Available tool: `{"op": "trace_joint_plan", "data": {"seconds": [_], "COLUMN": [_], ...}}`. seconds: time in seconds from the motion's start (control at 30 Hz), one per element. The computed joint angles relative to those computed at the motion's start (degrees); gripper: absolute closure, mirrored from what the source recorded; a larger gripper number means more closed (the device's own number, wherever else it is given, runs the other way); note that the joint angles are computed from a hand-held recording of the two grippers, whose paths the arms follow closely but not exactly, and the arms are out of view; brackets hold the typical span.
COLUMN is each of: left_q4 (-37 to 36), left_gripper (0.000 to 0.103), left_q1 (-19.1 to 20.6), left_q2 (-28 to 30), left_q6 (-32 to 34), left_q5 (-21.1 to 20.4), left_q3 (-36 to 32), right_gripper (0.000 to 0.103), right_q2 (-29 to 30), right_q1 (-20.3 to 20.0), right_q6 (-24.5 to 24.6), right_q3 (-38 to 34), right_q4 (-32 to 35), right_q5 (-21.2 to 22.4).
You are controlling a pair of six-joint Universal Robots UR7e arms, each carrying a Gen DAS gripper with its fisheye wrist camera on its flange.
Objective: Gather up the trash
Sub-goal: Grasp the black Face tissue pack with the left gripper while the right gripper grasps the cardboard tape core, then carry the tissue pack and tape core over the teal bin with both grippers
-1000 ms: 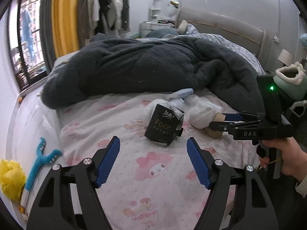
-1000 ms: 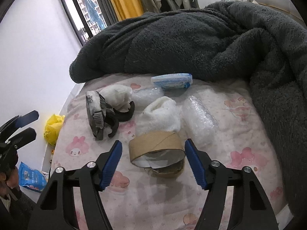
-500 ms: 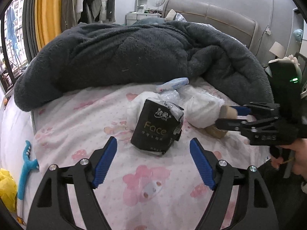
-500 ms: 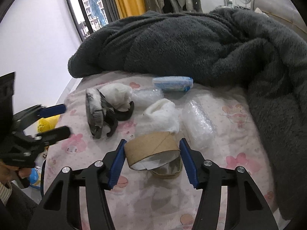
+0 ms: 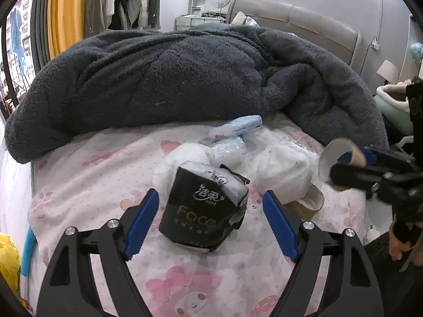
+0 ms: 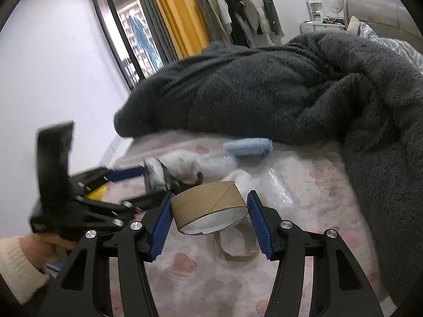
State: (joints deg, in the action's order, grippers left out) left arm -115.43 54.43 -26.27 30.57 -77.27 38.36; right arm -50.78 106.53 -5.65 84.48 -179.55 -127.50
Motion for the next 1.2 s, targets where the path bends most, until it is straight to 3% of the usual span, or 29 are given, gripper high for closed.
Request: {"op": "trace_joint_plan", "data": {"seconds": [0.1,0.27,0.6,0.97,1.2], "left_q4": [-0.08,-1.12,-3.87,-10.40,-11.66], "left_gripper": [0.035,0.043,0.044,0.044,0.044], "left_q1": [-0.23,-0.16,0.85,2.36,3.91], "left_q2": [0.22,-0.57,-5.58,-11.27,-13.13], "left_q6": [-0.17,-1.42,-7.18,-13.14,-16.83], "left_q5": [1.53,1.95,0.55,5.50,7.98], "left_q3": [0.28,1.23,6.15,12.34,12.35], "right_gripper": [0.046,0.046,0.046,0.046,0.046], "right_q2": [-0.94,-0.72,3.02,10.48,14.01], "right_q1": [-0.66,-0.68,0.33,1.91,2.39], "right_q6": [1.84,2.64,1.32,-0.48,-1.32], "right_q3": [1.00,0.68,-4.27,-14.21,-19.08], "right_q4": [-1.38,-2.00,-1.87,4.00,8.15], "right_q5": [3.71,5.93,8.86,10.64,12.42]}}
